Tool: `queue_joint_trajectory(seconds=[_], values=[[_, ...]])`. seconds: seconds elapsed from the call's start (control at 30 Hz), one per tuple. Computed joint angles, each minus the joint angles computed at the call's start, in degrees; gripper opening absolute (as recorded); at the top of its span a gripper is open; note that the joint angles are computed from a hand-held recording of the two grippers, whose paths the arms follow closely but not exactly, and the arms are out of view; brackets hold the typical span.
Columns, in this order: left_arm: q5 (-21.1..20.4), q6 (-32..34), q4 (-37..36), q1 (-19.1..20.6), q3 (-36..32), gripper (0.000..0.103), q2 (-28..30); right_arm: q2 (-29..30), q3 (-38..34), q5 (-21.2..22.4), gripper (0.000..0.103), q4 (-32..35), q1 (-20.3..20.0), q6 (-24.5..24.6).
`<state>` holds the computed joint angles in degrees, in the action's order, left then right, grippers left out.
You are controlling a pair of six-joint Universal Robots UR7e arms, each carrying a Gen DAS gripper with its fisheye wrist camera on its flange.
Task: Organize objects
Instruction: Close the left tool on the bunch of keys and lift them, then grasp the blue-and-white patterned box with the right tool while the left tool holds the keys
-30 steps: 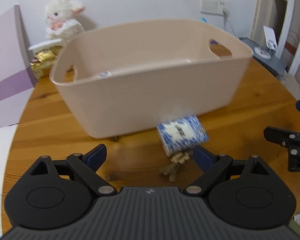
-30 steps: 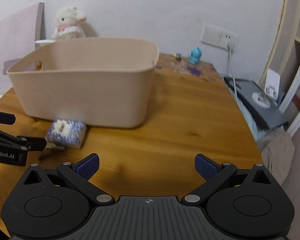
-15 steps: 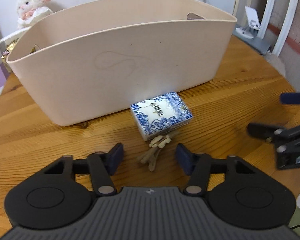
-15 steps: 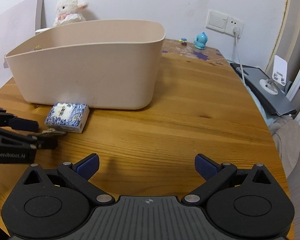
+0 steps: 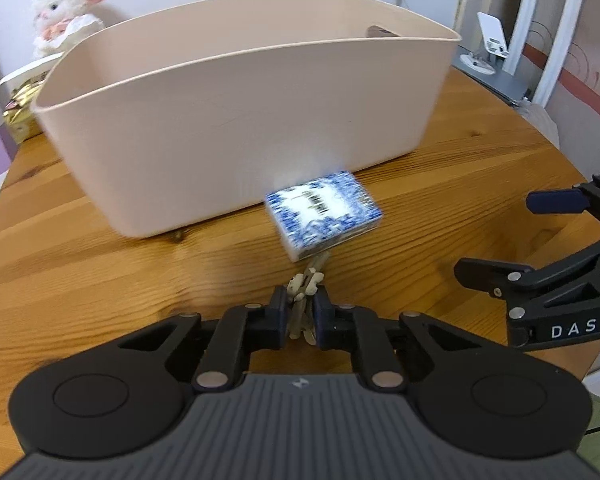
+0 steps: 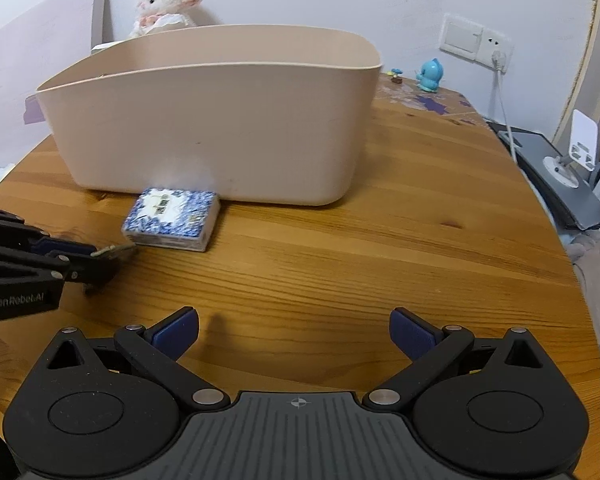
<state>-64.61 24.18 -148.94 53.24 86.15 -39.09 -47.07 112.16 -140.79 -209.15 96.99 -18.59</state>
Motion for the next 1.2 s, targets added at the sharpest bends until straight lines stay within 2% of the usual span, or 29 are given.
queue_joint_trajectory(seconds=[0.27,0.37,0.8,0.87,1.0,1.2], values=[[4.1,-2.6,-1.1,1.2,-1.4,0.015,-0.3,2.8,-3.5,2.3,0.103,3.1,-0.1,0.7],[4.1,-3.4,-0.9,1.9,-2.5,0.015,-0.1,3.8,-5.3,3.6,0.103,4.7,-0.3,1.6],[3.1,-2.0,-1.7,3.4,-6.7,0.015,2.1,9.9,-15.0,4.7,0.102,4.8,0.1,-2.3],[2.8,-1.9,-1.7,3.7,-7.1,0.015,2.3,10.4,-15.4,4.9,0.094,3.7,0.2,-3.4],[3.4,-2.2,-3.7,3.7,-6.7,0.015,2.6,10.3,-15.3,5.4,0.066,3.4,0.7,-3.9],[3.9,-3.3,-4.3,3.4,-6.1,0.015,2.4,9.2,-13.5,5.8,0.062,2.9,0.7,-2.7]])
